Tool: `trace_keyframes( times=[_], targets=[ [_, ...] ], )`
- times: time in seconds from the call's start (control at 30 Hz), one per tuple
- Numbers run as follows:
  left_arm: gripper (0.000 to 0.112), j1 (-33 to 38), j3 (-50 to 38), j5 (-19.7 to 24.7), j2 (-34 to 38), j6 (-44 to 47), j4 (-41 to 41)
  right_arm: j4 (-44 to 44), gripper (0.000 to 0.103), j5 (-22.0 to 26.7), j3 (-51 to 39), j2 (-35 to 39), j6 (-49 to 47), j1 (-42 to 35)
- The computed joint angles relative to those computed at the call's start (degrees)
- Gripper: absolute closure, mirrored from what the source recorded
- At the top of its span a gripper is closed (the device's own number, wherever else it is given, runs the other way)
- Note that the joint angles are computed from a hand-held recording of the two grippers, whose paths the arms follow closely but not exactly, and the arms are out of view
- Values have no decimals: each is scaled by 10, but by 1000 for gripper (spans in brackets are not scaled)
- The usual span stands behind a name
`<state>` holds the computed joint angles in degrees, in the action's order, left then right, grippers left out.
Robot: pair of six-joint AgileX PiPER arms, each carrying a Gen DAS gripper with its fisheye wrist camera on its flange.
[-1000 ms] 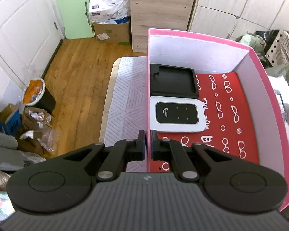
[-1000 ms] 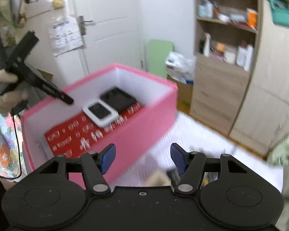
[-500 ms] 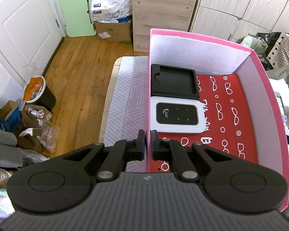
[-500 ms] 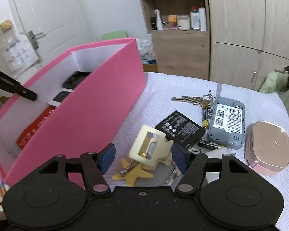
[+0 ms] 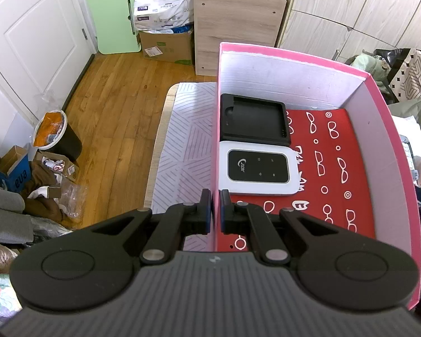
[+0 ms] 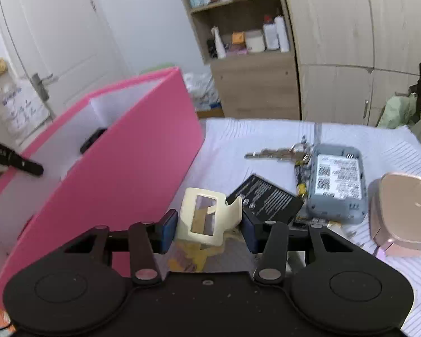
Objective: Organize rigid objects
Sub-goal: 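Return right gripper to the table and grasp the cream plastic stand, then lower the cream stand into the pink box with right gripper and release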
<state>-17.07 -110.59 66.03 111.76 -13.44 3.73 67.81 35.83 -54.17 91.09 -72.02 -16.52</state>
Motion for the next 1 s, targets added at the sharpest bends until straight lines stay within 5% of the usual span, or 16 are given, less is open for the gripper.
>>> trace_keyframes(
  times=[0.23, 0.43, 0.53, 0.73, 0.9, 1.0],
  targets=[
    [107, 1, 0, 1, 0, 1, -1, 16, 50, 18, -4, -59, -19, -15],
    [107, -1, 1, -2, -1, 2, 3, 38, 50, 101, -63, -83, -66, -8],
    [107, -5, 2, -5, -2, 0, 8, -45, 50, 147, -152, -36, -27, 40],
    [107, 0, 15, -18, -8, 0, -2, -289, 52, 119, -333, 91, 78, 164],
    [107, -3, 10, -15, -5, 10, 2, -395, 52, 290, -579, 257, 121, 193],
    [107, 5, 17, -21, -9, 16, -14, -433, 52, 328, -667, 314, 114, 205]
  ],
)
